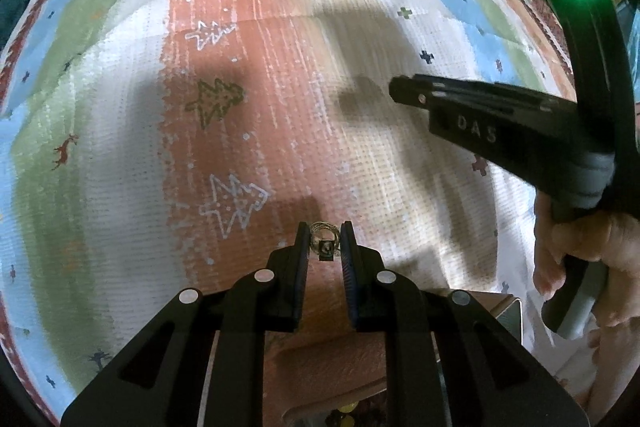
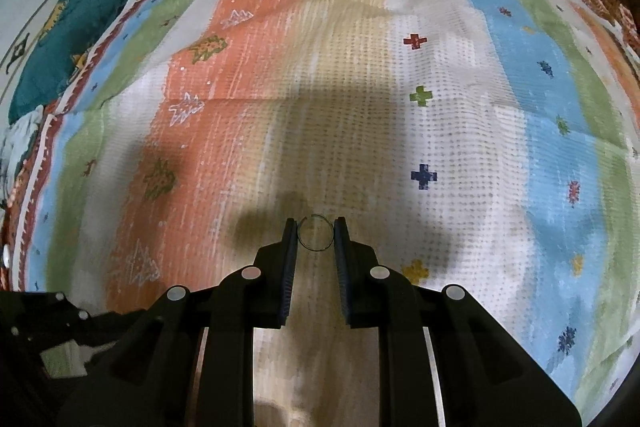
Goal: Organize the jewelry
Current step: 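Lift and carry the charm and ring back over the tin box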
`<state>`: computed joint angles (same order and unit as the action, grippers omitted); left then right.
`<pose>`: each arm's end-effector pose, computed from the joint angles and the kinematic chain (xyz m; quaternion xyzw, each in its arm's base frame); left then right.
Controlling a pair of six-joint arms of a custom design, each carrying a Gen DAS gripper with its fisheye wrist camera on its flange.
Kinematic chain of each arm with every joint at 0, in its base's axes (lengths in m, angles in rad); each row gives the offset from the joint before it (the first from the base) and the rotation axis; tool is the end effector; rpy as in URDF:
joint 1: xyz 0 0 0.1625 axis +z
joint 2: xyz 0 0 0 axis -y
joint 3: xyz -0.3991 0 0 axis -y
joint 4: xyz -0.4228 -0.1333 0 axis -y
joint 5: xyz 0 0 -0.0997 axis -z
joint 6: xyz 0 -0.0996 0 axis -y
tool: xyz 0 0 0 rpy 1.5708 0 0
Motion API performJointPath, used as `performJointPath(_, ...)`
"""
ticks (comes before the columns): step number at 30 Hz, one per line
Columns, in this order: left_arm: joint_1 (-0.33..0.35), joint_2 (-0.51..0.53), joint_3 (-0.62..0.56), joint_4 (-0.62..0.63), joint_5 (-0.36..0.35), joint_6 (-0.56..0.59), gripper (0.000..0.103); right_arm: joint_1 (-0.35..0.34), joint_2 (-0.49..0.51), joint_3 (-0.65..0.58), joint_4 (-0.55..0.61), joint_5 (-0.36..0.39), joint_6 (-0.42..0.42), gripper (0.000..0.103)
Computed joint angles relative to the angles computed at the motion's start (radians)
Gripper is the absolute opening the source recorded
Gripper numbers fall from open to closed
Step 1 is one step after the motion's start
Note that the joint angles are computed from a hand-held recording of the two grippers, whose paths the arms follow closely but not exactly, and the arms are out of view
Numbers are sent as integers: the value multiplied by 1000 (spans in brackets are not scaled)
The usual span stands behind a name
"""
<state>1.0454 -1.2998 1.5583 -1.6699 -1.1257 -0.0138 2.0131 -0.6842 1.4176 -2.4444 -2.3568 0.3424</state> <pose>-0.1484 -0.6072 0.3344 0.2630 0.9362 0.0162 0.2327 0.3701 -0.6346 0.0760 0.0192 -0.9217 0.2059 0.3283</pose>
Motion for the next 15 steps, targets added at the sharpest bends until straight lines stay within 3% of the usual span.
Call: performJointPath(15,-31,-59,46,-91,18,41,15,53,-25,45,-52,-57,-33,19)
